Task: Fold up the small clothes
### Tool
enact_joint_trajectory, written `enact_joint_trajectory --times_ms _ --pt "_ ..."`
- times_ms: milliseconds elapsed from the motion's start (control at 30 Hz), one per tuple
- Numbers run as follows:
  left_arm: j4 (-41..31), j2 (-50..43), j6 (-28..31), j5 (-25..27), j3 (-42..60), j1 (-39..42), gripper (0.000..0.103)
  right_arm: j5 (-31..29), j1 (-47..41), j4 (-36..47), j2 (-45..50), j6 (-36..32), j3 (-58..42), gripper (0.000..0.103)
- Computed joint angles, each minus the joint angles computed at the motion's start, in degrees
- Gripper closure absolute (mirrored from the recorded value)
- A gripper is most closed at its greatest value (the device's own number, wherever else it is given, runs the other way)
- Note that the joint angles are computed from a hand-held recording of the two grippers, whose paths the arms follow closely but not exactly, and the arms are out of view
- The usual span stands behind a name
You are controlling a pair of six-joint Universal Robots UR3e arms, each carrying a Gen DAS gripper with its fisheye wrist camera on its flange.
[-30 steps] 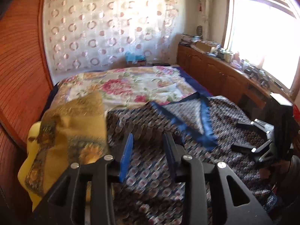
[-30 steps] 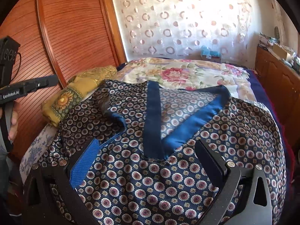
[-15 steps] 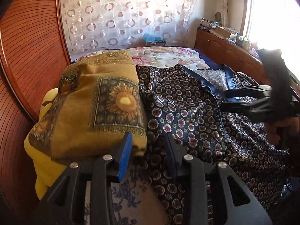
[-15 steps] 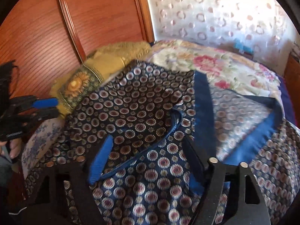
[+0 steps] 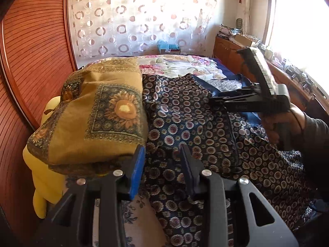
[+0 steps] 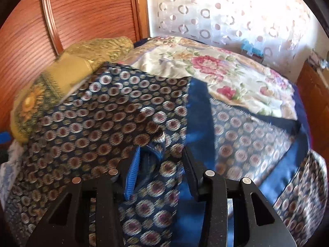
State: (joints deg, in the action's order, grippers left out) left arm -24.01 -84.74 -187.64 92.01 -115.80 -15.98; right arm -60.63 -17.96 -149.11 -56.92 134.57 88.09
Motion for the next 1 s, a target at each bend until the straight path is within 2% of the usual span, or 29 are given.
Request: enact_joint_trajectory --times_ms 100,333,433,467,667,833,1000 --pt "-0.1 -0.9 -1.2 0.6 1.2 -1.4 0.069 -0.1 -1.1 -0.6 0.6 1.3 -1.1 0.062" --pt "-0.2 -6.5 -2.9 1.9 6.1 -4.9 0.069 5.6 -8.2 1.5 -5.6 -0.5 3.7 0.062" --pt "0.3 -9.2 -3.4 2.0 8.4 -6.5 0.069 9.0 -12.5 3.8 -10.3 -4.0 8.0 0.041" --pt "0.2 -10.1 -3.6 2.2 9.4 -6.9 0.069 9.8 -14.0 5.1 -11.7 -5.2 9.1 0.038" --pt "-1.3 -17.7 -4.0 3.1 17.7 -10.5 0.069 12.3 -20.0 11.3 -17.1 -11.0 12.3 0.032" --pt "-4.3 -23.7 -3.1 3.9 24.2 -12.1 0.069 11.2 -20.4 15.2 -14.5 -11.2 8.7 0.031" --pt "-4.0 -21.7 -3.5 4.2 21.7 -11.6 0.069 12.2 -20.2 19.1 -13.8 -14.2 7.6 0.031"
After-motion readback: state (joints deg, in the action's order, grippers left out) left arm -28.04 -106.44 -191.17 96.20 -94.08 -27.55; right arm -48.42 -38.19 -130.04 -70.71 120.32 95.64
